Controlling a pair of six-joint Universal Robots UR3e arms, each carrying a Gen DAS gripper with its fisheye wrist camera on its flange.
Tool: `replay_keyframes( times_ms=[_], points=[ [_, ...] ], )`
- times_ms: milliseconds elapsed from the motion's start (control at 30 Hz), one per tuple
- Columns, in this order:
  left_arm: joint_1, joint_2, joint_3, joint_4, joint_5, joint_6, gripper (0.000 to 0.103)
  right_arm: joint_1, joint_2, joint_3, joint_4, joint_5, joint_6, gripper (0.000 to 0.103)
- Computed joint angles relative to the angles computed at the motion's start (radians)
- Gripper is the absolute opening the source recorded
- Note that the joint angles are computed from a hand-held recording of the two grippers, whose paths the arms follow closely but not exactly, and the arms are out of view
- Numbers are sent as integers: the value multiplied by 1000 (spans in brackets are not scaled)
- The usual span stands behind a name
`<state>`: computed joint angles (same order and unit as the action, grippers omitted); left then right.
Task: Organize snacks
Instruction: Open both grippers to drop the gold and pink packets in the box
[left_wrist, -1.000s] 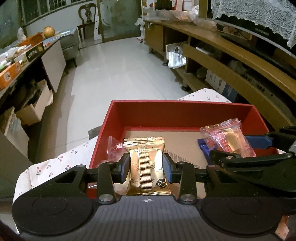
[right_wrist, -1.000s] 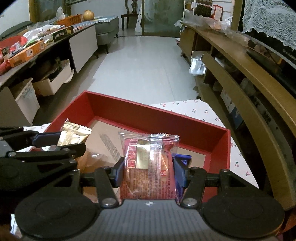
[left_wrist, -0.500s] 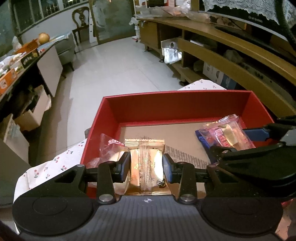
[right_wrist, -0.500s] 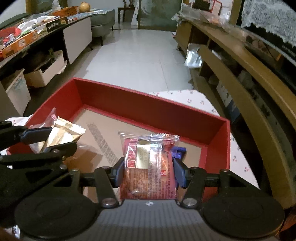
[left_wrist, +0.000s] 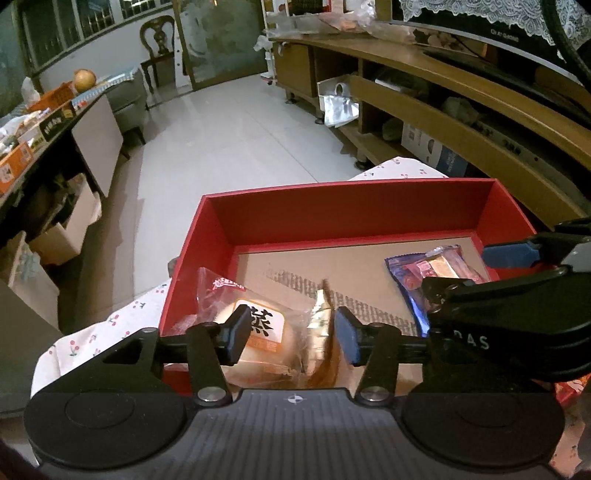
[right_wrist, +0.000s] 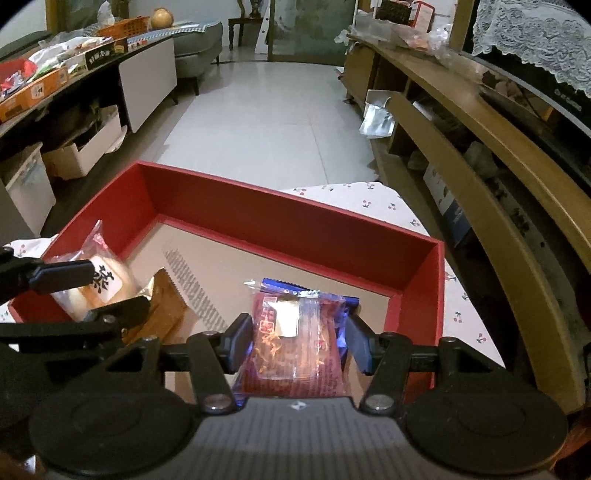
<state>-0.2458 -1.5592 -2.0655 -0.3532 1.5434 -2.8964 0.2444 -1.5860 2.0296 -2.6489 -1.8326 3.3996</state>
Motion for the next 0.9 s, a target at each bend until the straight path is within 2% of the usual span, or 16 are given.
replay_keyframes(
  times_ms=[167,567,900],
  points=[
    [5,16,-6,5,-3,-4,69,-7,-22,12,-8,1,4,65],
    [22,85,-37,-2,-8,6,73,17,-56,18,-5,-10,7,65],
    [74,202,-95,-47,-49,24,76,62,-115,31,26,-15,28,66]
  ],
)
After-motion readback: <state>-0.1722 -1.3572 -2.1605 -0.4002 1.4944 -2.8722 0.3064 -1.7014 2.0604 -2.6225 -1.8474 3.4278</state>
